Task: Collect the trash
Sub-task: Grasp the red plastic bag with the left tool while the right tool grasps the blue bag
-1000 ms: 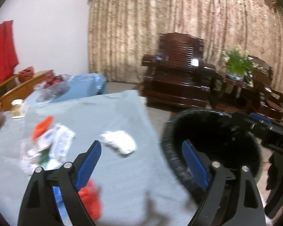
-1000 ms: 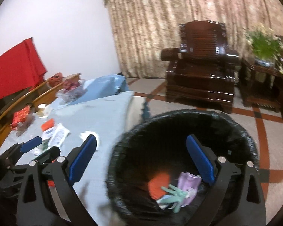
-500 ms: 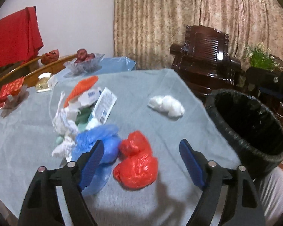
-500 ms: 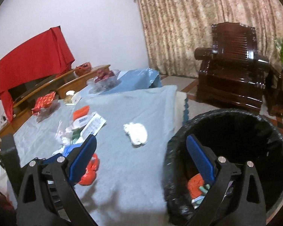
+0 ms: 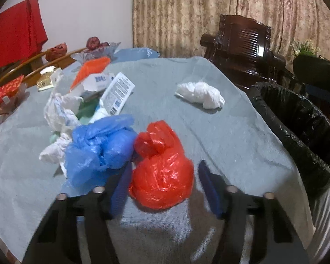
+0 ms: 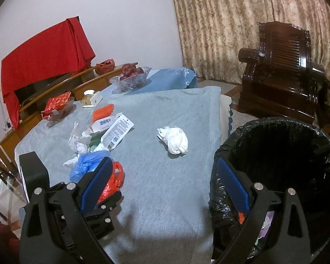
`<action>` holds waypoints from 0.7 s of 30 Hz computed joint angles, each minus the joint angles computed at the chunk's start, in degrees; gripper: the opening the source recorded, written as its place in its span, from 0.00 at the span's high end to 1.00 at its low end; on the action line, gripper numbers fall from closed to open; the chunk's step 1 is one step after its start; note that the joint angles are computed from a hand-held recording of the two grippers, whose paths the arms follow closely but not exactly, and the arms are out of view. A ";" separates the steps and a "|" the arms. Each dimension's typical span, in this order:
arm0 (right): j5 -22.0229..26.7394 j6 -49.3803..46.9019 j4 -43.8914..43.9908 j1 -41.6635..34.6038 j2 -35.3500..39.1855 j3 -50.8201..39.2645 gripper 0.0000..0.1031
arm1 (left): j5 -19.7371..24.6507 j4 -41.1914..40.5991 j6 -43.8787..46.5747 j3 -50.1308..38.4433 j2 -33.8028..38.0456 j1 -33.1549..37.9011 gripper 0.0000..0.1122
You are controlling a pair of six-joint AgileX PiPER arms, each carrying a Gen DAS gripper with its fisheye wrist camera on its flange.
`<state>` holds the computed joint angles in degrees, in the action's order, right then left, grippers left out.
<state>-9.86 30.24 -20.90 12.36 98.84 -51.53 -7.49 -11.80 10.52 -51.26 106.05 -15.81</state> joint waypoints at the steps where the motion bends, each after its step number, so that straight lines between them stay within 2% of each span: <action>1: 0.18 0.16 -0.09 0.03 0.21 -0.23 0.10 | 0.01 0.91 -0.85 -0.01 0.15 -0.01 0.56; 5: 0.40 1.36 -1.42 0.04 0.92 -0.84 0.11 | -0.59 3.93 -3.89 0.59 -0.47 0.23 0.61; 10: 0.55 2.09 -2.19 0.39 1.42 -1.60 0.11 | -1.36 14.88 -13.65 2.51 -4.98 1.25 0.62; 15: 0.85 2.29 -2.39 2.15 2.67 -3.63 0.11 | -0.38 16.72 -15.61 3.22 -8.93 3.40 0.62; 21: 1.64 6.79 -6.90 5.27 5.41 -7.68 0.11 | -0.21 13.96 -12.42 4.81 -12.15 7.55 0.62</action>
<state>-8.22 37.03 -27.81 17.63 104.25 -59.21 -7.69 2.15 -1.91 -46.46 93.90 -8.25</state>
